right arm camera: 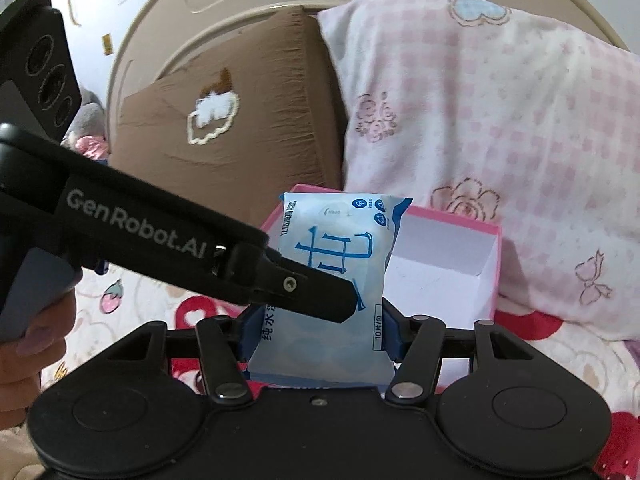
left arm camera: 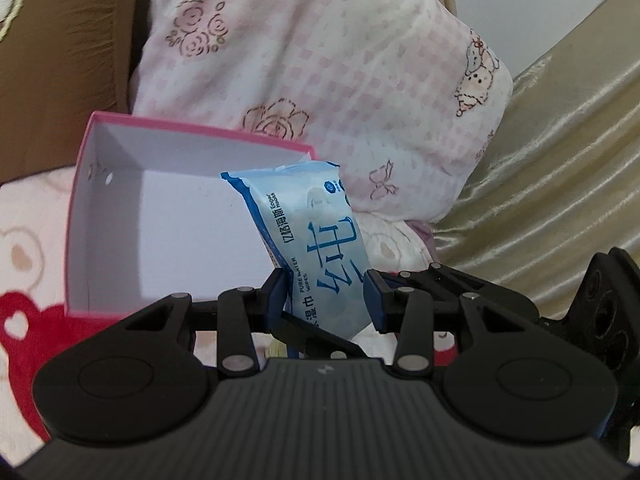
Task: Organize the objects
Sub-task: 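Carry the wet-wipe pack with the left tool into the pink box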
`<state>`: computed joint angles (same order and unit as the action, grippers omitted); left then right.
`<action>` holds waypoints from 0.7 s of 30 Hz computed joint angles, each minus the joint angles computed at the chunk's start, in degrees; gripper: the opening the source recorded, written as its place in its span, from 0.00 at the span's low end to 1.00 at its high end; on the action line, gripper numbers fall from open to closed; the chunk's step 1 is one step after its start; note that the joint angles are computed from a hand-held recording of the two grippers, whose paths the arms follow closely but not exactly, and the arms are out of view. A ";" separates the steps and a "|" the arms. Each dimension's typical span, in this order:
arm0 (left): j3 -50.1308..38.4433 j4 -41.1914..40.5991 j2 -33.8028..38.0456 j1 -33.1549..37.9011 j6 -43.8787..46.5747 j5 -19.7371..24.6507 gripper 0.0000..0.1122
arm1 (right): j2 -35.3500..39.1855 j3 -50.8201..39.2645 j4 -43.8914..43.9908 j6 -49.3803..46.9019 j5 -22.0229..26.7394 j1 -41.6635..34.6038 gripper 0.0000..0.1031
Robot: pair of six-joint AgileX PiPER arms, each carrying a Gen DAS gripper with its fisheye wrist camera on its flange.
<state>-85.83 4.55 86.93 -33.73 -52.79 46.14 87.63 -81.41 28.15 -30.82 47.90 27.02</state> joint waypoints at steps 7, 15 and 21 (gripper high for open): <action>-8.03 -7.22 9.95 5.45 9.22 -0.84 0.35 | 8.09 -6.31 1.60 -1.58 -1.05 -2.95 0.61; -11.83 -2.89 16.41 5.71 10.37 -0.60 0.35 | 13.60 -4.70 10.40 -12.53 -7.74 -5.29 0.61; -12.05 -7.94 20.19 9.28 16.96 -4.02 0.35 | 18.03 -5.54 13.43 -13.10 -11.41 -5.17 0.61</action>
